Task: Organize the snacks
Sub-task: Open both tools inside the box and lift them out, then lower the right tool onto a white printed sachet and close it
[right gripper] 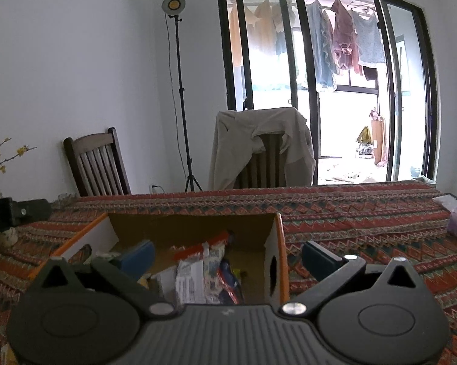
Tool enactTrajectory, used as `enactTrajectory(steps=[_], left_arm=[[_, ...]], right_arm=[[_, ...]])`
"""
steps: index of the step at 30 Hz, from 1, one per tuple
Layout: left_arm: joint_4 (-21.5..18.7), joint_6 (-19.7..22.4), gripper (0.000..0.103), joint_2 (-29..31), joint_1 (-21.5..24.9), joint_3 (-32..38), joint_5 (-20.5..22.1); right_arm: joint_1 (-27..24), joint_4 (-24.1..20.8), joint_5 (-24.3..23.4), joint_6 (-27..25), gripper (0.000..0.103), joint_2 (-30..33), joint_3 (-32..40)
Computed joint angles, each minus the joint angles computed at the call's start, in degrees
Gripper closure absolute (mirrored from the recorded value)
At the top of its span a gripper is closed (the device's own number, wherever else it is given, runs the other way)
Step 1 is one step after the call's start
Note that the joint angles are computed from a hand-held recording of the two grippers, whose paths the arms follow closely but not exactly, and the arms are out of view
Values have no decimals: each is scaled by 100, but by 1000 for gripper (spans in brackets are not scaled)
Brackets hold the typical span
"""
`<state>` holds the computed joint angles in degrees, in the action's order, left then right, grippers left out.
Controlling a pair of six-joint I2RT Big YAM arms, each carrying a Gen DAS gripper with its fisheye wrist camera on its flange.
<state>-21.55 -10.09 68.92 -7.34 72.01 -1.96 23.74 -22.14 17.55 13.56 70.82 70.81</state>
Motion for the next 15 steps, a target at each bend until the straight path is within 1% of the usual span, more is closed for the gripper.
enactTrajectory(steps=[8, 15], left_arm=[[-140, 37, 0, -441, 113, -489, 115], [-282, 118, 0, -833, 316, -945, 315]], right_arm=[[35, -250, 71, 65, 0, -510, -509], [7, -449, 85, 188, 0, -867, -937]])
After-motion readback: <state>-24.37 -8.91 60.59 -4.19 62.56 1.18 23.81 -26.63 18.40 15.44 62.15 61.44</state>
